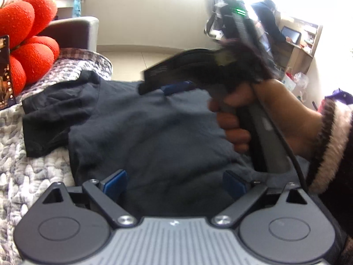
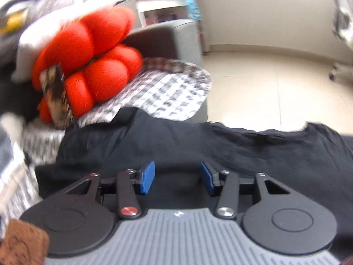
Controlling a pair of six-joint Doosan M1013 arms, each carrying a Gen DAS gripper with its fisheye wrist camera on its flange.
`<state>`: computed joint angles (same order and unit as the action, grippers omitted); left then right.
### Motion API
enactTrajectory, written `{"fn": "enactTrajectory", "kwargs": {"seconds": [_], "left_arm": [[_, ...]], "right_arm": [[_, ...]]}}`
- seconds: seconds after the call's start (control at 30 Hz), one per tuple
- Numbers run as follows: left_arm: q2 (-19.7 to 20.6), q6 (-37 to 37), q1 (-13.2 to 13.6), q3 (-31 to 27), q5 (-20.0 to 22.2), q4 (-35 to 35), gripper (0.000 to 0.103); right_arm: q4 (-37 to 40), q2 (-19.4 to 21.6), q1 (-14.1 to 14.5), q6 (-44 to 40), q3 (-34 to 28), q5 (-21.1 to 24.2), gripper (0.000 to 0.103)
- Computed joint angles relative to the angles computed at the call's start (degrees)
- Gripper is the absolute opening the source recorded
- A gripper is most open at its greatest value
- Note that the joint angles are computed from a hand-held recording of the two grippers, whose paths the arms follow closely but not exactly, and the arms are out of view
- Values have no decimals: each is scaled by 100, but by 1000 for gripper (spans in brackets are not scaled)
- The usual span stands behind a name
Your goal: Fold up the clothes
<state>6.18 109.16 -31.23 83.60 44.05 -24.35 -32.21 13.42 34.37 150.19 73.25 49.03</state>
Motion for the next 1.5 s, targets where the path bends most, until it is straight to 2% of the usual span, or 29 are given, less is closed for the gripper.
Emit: {"fn": "enactTrajectory", "kwargs": {"seconds": [0.07, 0.2, 0.3, 0.57, 0.77, 0.93, 1.13, 1.27, 1.5], "left_arm": [[-30, -54, -20, 42, -198, -2, 94], [-33, -404, -94, 59, -489, 228, 94], [-46, -925, -185, 66, -626, 796, 94], [-17, -2559, -310, -8, -561, 2012, 95], [-16, -3350, -508, -14, -409, 2999, 95], [-153, -3862, -655, 194, -638, 3613, 96], [-254, -4493, -732, 320, -839, 4148, 99], [-220, -4765, -715, 278, -772, 4229, 99], [-173, -4925, -702, 228, -634, 4202, 99]], "right_arm": [[109, -158, -33, 158, 146, -59, 53], [16, -409, 8, 448, 294, 342, 56], [-224, -609, 67, 833, 440, 654, 59], [-906, -1225, 220, 2514, 1094, 1154, 62], [-1419, -1655, 335, 3558, 1609, 1412, 64], [-1624, -1870, 300, 4045, 1838, 1690, 64], [-1834, -2227, 207, 5198, 2245, 1740, 64], [-1887, -2350, 181, 5480, 2408, 1782, 64], [-1900, -2441, 82, 5950, 2664, 1233, 64]]}}
